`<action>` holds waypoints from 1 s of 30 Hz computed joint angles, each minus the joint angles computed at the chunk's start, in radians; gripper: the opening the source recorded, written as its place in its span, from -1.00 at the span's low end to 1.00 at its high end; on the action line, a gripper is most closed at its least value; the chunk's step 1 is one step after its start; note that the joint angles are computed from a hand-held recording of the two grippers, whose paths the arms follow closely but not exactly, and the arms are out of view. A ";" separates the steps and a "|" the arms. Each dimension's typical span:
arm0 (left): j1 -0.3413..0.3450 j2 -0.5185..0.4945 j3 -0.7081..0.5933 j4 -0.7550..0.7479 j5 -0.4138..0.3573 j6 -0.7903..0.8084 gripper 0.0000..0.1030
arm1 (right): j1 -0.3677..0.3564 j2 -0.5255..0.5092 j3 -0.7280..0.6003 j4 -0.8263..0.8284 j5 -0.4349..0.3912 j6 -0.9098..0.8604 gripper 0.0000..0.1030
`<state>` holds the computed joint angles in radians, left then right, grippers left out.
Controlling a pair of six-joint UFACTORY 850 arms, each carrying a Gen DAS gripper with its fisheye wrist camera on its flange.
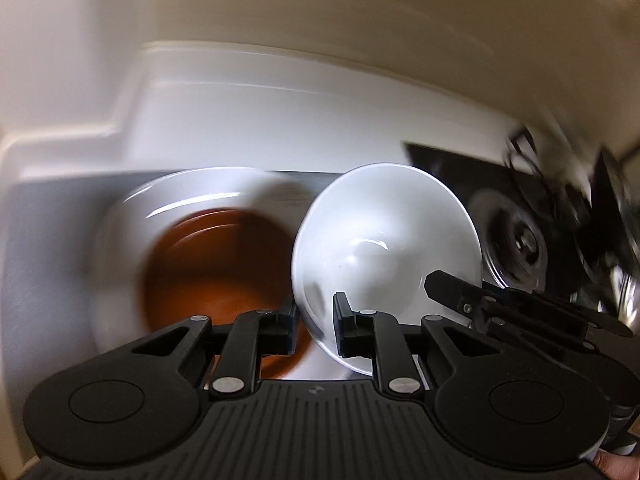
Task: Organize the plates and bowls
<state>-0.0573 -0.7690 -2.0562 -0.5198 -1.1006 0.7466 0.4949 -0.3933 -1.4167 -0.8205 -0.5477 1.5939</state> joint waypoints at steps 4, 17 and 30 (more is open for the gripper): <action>-0.062 0.000 0.027 0.050 0.034 0.018 -0.63 | -0.032 0.075 0.129 -0.036 0.022 0.121 -0.75; -0.146 -0.023 0.049 0.198 0.124 -0.029 -0.62 | -0.102 0.011 0.134 0.016 0.094 0.096 -0.78; -0.076 -0.231 -0.312 0.083 -0.219 -0.187 -0.46 | -0.094 0.016 0.157 -0.081 0.098 0.178 -0.86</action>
